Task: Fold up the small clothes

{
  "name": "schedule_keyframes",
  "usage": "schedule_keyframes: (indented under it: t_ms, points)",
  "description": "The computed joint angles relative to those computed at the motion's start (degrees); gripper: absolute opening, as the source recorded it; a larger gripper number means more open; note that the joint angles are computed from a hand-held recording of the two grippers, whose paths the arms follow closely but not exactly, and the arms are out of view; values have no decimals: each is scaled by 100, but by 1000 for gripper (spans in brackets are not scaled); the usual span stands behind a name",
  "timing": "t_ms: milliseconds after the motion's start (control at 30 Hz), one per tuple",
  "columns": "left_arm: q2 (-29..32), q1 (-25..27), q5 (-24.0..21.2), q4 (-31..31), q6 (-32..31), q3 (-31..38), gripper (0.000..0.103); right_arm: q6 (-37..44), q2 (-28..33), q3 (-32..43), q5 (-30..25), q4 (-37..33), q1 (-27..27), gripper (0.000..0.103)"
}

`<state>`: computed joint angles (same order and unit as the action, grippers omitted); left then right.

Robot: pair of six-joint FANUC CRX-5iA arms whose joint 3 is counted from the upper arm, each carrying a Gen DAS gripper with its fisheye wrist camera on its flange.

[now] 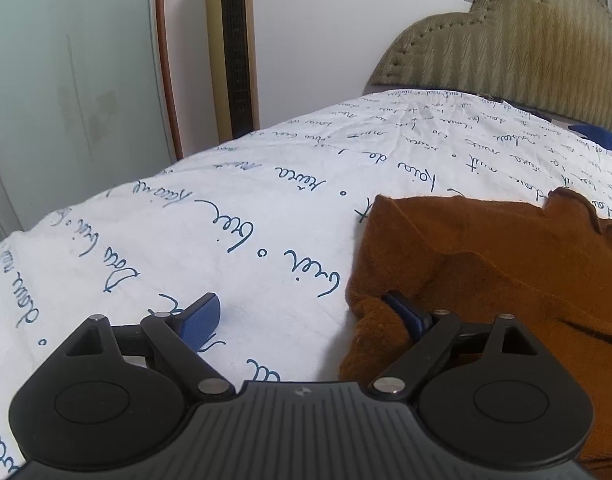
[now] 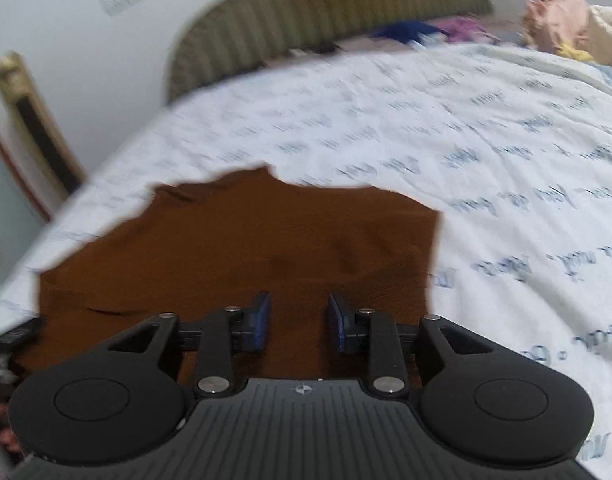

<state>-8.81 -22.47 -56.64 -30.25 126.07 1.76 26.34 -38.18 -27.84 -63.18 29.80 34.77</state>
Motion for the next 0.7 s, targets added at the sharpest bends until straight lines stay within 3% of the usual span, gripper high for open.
schedule_keyframes:
  t_ms: [67, 133, 300, 400, 433, 500, 600, 700]
  points:
    - [9, 30, 1, 64, -97, 5, 91, 231, -24, -126, 312, -295, -374, 28]
    - [11, -12, -70, 11, -100, 47, 91, 506, 27, 143, 166, -667, -530, 28]
    - [-420, 227, 261, 519, -423, -268, 92, -86, -378, 27, 62, -116, 23, 39]
    - [-348, -32, 122, 82, -773, -189, 92, 55, -447, 26, -75, -85, 316, 45]
    - [-268, -21, 54, 113, -881, -154, 93, 116, -345, 59, -249, -64, 373, 54]
    - [-341, 219, 359, 468, -831, -379, 93, 327, -151, 14, -441, -226, 278, 55]
    - [-407, 379, 376, 780, -995, -415, 93, 209, -338, -102, -372, -84, 418, 55]
    - [-873, 936, 803, 1865, -1671, -896, 92, -258, -779, -130, -447, 75, 769, 55]
